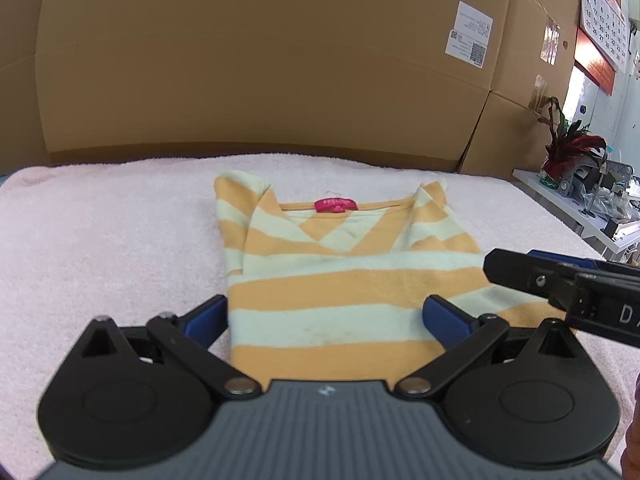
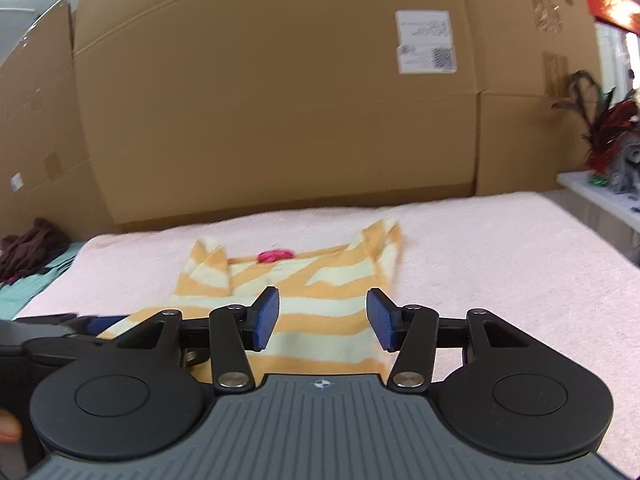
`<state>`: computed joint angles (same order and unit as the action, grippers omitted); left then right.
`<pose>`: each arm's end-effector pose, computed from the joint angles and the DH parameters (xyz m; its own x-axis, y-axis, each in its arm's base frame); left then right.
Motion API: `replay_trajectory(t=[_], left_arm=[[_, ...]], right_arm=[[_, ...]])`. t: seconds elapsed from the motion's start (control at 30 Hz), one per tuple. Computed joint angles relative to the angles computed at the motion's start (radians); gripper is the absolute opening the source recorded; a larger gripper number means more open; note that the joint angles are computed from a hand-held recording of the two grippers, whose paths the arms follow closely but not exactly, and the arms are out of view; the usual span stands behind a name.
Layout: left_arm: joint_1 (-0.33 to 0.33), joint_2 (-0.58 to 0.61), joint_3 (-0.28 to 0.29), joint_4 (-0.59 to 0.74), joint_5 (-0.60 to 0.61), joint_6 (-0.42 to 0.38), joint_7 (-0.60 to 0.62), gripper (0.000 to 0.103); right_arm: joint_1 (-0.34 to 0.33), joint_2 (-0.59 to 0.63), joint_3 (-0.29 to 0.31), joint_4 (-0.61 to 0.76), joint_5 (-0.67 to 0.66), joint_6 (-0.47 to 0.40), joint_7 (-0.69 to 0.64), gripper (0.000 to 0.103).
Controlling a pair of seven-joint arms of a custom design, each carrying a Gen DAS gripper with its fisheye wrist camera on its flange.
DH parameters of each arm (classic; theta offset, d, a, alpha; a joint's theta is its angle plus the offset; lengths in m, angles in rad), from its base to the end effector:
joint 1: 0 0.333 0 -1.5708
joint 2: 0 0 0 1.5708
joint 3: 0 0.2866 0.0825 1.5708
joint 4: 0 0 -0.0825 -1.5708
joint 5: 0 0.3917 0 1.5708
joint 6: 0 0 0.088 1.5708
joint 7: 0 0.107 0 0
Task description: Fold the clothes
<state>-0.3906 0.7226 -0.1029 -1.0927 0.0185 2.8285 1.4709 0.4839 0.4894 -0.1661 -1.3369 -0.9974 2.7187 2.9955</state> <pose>0.7083 -0.3464 0.4984 -0.4034 -0.9051 0.1344 -0.5312 0.1121 -0.8398 0.6842 0.2872 0.5146 -0.1745 -0.9662 -0.1896 -0.3834 0.2440 -0.8908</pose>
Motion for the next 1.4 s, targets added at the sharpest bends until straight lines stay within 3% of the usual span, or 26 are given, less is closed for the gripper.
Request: replay_trajectory(t=[0.17,0.33,0.5,0.57,0.7,0.83,0.9,1.2,1.4], left_arm=[[-0.001,-0.008,0.002,-0.015,0.004,0.011,0.001,0.102],[0.000,-0.006,0.000,-0.013,0.001,0.009,0.002,0.102],[0.004,-0.011,-0.004,-0.021,-0.005,0.014,0.005,0.102],[-0.014,-0.032,0.028,-0.055,0.020,0.042,-0.015,0.102],[-0.072,-0.094,0.125,-0.149,0.109,0.099,-0.093,0.102],[-0.088,-0.132,0.161,-0.199,0.158,0.112,-0.161,0.102],[-0.134,-0.133,0.234,-0.206,0.233,0.121,-0.234,0.102],[-0.092,-0.072,0.187,-0.103,0.283,0.036,-0.271,0.102],[-0.107,-0.030,0.197,-0.023,0.349,-0.034,-0.314,0.102]], right_arm=[[-0.036,0.043,0.038,0.056,0.133,-0.030,-0.107,0.052],[-0.042,0.112,0.061,0.180,0.264,-0.158,-0.274,0.049],[-0.014,0.200,0.043,0.338,0.324,-0.302,-0.384,0.049],[-0.016,0.214,0.043,0.360,0.353,-0.315,-0.406,0.050],[-0.017,0.210,0.037,0.350,0.378,-0.306,-0.443,0.050],[-0.018,0.205,0.033,0.337,0.385,-0.287,-0.463,0.051],[-0.019,0.204,0.031,0.331,0.385,-0.277,-0.469,0.051],[-0.025,0.189,0.025,0.293,0.383,-0.231,-0.473,0.055],[-0.024,0.174,0.018,0.259,0.368,-0.202,-0.450,0.056]])
